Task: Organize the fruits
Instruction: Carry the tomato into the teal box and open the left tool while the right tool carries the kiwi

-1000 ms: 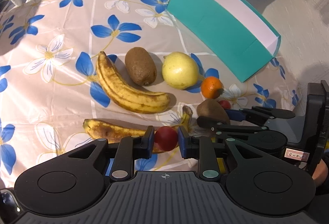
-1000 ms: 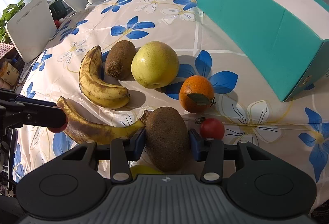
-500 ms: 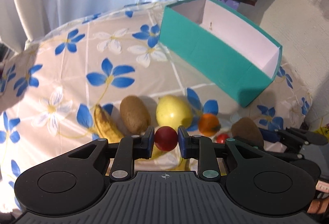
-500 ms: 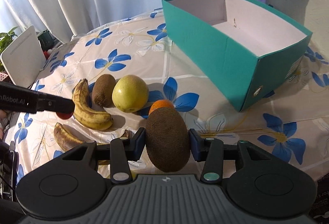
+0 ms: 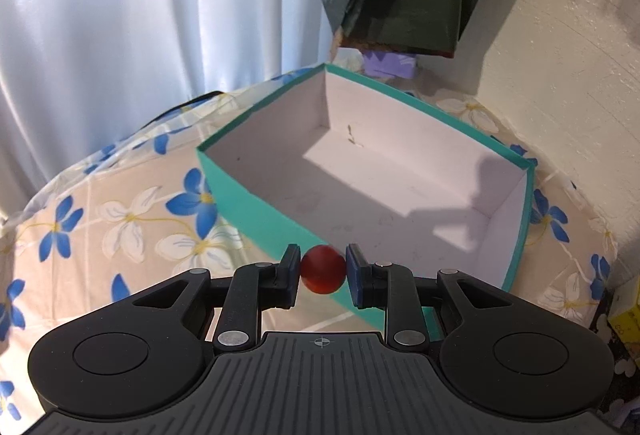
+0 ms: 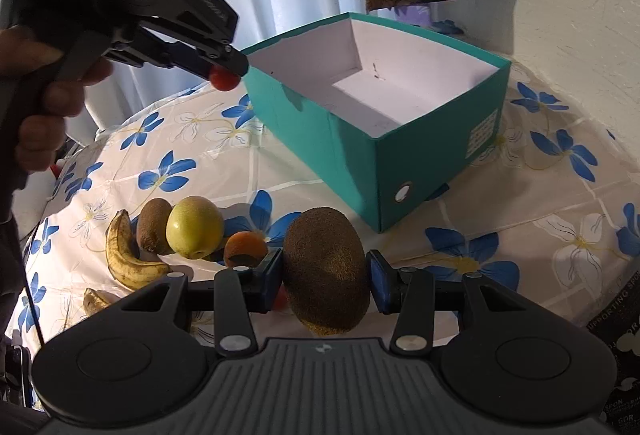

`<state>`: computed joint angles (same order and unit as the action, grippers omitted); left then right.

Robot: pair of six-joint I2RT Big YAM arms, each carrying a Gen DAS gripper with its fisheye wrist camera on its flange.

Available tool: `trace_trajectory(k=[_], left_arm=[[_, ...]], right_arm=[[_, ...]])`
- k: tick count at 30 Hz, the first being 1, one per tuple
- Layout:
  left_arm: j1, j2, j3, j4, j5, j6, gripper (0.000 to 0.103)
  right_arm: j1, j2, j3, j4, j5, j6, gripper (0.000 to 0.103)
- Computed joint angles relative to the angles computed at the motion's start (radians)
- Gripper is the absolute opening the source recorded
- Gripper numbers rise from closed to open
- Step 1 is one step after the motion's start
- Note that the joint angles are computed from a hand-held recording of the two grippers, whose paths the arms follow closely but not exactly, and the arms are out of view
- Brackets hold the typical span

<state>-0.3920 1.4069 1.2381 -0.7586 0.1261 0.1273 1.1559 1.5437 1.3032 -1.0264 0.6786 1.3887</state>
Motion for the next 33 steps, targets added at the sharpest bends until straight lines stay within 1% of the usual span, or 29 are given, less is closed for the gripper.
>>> trace_trajectory(k=[2, 4, 5, 7, 8, 10, 12, 19, 23, 28, 29, 31, 33], left_arm=[[-0.037, 0.041, 0.013, 0.024, -0.044, -0.011, 0.028], [-0.068, 0.060, 0.009, 0.069, -0.104, 0.002, 0.028], [-0.076, 0.076, 0.022, 0.058, -0.109, -0.003, 0.028], [-0.084, 0.106, 0.050, 0.024, -0.086, -0.003, 0.028], [-0.088, 0.113, 0.052, 0.024, -0.087, 0.000, 0.028], [-0.101, 0.127, 0.049, 0.038, -0.111, 0.012, 0.028], [-0.104, 0.144, 0.056, 0.031, -0.117, 0.011, 0.028], [-0.116, 0.153, 0.048, 0.052, -0.145, 0.017, 0.028], [-0.120, 0.157, 0.049, 0.062, -0.168, 0.017, 0.029], [-0.120, 0.154, 0.046, 0.065, -0.165, 0.020, 0.031], [-0.120, 0.153, 0.043, 0.069, -0.167, 0.023, 0.033], [-0.121, 0.153, 0.039, 0.073, -0.156, 0.033, 0.041], [-0.122, 0.146, 0.030, 0.084, -0.152, 0.033, 0.052]], right_arm=[[0.004, -0.013, -0.011, -0.018, 0.011, 0.031, 0.044], [0.009, -0.025, -0.021, -0.035, 0.025, 0.061, 0.044], [0.011, -0.030, -0.026, -0.044, 0.031, 0.077, 0.044], [0.013, -0.039, -0.037, -0.059, 0.037, 0.109, 0.044], [0.013, -0.043, -0.042, -0.063, 0.039, 0.120, 0.044], [0.014, -0.049, -0.050, -0.076, 0.041, 0.143, 0.044], [0.014, -0.054, -0.057, -0.084, 0.045, 0.159, 0.044], [0.006, -0.069, -0.071, -0.097, 0.060, 0.176, 0.044], [-0.001, -0.071, -0.071, -0.096, 0.062, 0.169, 0.044], [-0.006, -0.067, -0.061, -0.100, 0.065, 0.162, 0.044], [-0.007, -0.067, -0.060, -0.100, 0.066, 0.160, 0.044], [-0.008, -0.066, -0.056, -0.102, 0.069, 0.157, 0.044], [-0.009, -0.066, -0.054, -0.103, 0.072, 0.155, 0.044]])
